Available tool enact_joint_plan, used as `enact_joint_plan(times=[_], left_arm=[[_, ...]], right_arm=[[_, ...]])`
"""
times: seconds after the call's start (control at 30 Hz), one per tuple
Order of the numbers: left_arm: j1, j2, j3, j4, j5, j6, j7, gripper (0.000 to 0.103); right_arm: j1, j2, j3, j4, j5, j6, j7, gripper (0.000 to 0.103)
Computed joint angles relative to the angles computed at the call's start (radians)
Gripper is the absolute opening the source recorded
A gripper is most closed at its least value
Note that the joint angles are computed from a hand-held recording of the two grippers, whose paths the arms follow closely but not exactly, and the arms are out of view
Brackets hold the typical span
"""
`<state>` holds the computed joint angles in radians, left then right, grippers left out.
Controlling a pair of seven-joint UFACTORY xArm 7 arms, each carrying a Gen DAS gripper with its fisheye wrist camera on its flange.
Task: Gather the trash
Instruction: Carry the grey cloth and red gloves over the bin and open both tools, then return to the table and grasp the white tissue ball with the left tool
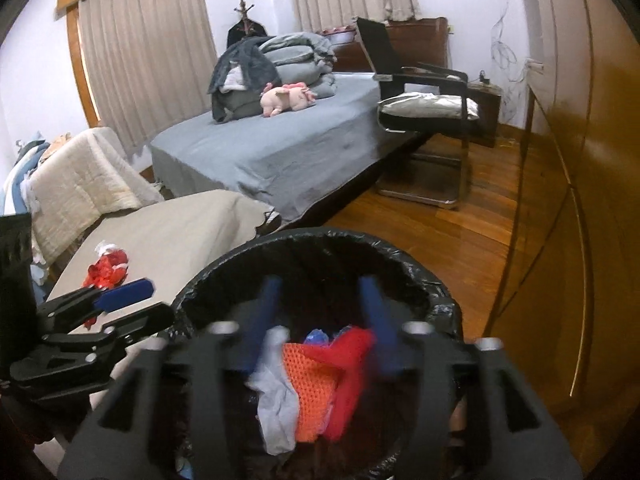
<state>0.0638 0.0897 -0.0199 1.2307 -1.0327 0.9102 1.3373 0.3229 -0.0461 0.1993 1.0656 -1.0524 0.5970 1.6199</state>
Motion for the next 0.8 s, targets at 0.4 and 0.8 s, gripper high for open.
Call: enact_joint_plan(times=[0.4, 0.8], left_arm=[[0.077, -0.010, 0.058, 0.016, -0.058, -0.115, 0.003, 0.093], [0.219, 0.098, 0.073, 0.118, -0.046, -0.279, -0.026, 0.096]], right_arm=[[0.074, 0.111, 0.009, 0.176, -0.107, 0.089, 0.042, 0.097], [0.245, 0.485, -0.085, 0.628, -0.043, 0.069, -0.124, 0.098]])
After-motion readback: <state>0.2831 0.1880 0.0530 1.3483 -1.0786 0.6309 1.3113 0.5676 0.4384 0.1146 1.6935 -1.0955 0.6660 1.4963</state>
